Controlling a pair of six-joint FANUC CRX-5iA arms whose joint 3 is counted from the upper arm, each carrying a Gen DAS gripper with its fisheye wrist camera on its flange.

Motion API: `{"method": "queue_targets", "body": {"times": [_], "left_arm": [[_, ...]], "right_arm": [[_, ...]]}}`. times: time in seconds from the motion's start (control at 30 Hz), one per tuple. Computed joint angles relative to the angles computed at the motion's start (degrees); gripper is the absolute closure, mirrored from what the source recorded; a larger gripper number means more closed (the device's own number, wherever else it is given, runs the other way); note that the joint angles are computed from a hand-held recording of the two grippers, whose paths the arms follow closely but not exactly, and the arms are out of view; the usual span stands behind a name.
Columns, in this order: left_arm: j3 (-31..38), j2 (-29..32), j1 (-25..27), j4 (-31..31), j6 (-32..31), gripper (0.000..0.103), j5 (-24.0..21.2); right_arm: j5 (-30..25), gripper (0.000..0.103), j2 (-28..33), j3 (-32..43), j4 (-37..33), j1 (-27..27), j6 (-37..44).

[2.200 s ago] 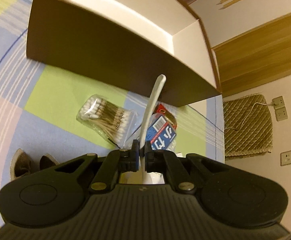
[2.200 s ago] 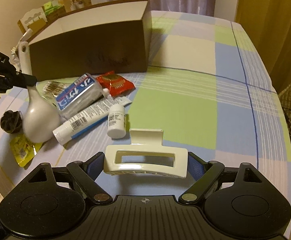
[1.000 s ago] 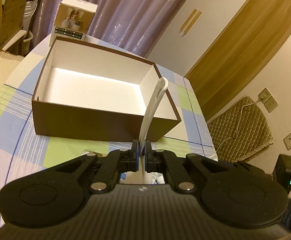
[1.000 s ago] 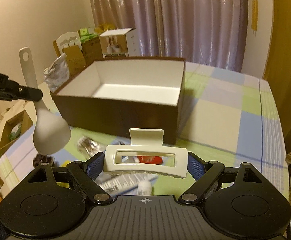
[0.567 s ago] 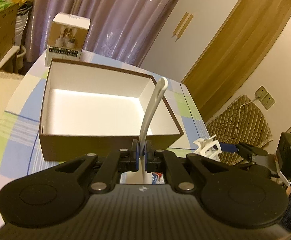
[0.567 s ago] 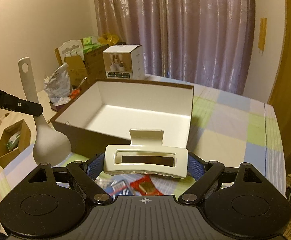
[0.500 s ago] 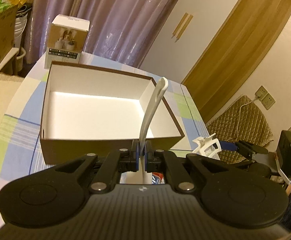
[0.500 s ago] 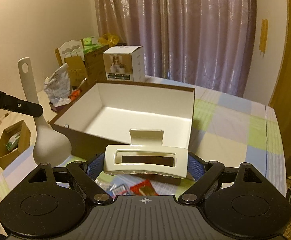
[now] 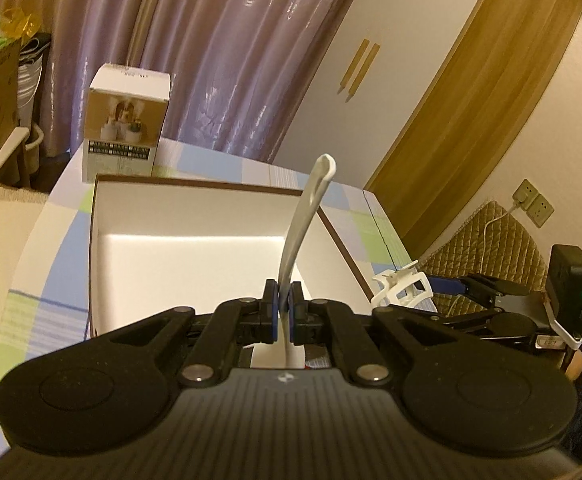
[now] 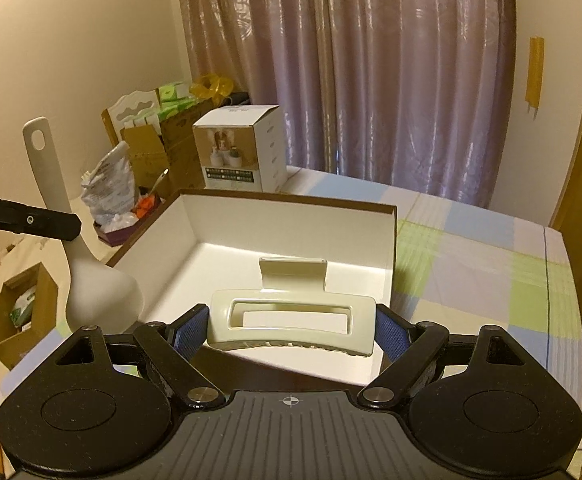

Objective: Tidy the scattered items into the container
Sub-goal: 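Carry the ladle with the left gripper while the right gripper carries the clip over the box, then open both grippers to drop the ladle and clip into the box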

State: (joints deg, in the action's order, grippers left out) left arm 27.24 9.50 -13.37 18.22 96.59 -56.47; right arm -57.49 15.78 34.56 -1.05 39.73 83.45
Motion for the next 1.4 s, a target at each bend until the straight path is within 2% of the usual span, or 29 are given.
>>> {"method": "queue_targets", "body": {"times": [0.2,0.57,0.9,1.13,1.4], "left_arm": [[3.28,2.67,0.88,0.07,-1.72,0.101,-0.89],[9.58,8.21,1.81,-3.66,-2.19,0.101,-4.41],[14.84,12.88,0.03,-13.86,-1.03,0.101,-9.56],[21.17,17.54,-2.93,-22.66,-2.33,0.101,-16.71],[22.93,20.21,-3.87,-23.14,-3.46,0.101,-18.95]], "right_arm": [[-1.25,0.015,2.54,3.21,-0.41,-0.35,0.73],[-4.23,0.015,8.17,9.62,-1.79,-0.69,0.36],[-7.76,0.015,11.44,12.42,-3.03,-0.98,-0.26],[-10.59,0.015,13.21,14.31,-3.3,-1.16,-0.01],[-12.79,0.015,14.81,16.5,-3.05,-1.49,-0.01]]}}
